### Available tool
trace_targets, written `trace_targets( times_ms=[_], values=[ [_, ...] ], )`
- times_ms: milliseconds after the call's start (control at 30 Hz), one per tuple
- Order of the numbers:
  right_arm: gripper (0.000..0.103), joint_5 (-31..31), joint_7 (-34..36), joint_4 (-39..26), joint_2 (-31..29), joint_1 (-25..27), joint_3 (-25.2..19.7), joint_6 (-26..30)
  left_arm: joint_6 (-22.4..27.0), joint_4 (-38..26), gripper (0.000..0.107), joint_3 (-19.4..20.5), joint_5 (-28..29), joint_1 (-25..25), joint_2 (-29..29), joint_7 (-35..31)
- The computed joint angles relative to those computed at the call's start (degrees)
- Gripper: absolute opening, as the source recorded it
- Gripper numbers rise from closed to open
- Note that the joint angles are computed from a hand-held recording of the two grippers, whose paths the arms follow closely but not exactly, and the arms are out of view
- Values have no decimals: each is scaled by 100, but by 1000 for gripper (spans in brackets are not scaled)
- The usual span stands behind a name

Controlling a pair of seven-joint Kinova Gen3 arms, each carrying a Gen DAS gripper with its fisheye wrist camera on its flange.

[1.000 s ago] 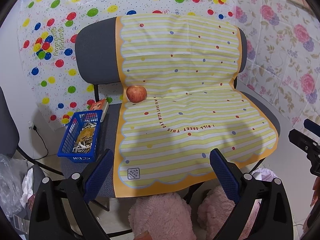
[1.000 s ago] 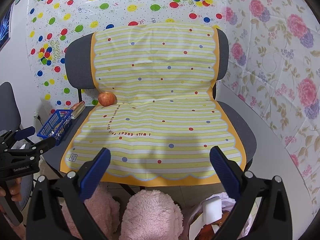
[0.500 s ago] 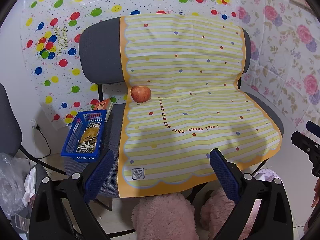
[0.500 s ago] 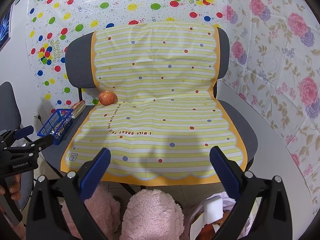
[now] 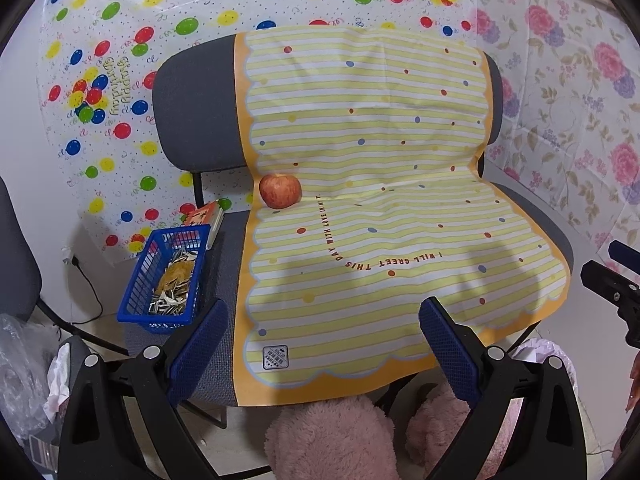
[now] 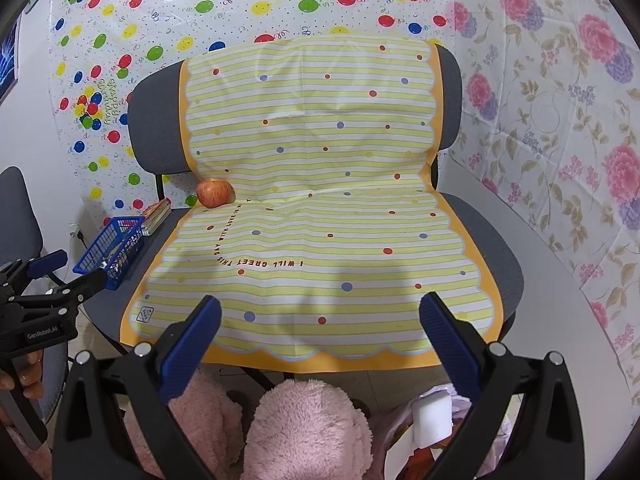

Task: Collect trash

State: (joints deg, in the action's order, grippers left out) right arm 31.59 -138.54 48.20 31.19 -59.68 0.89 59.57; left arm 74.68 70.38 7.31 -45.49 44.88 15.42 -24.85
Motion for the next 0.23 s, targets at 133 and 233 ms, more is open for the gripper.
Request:
trace_targets(
  times_ms=[133, 233],
  values=[
    [97, -289, 226, -60, 149, 348, -101, -339, -255, 1, 95, -65, 436, -333, 123, -137],
    [97, -507, 528, -516, 559, 623, -38, -291, -365, 56, 95, -154, 578, -472, 209, -204]
  ],
)
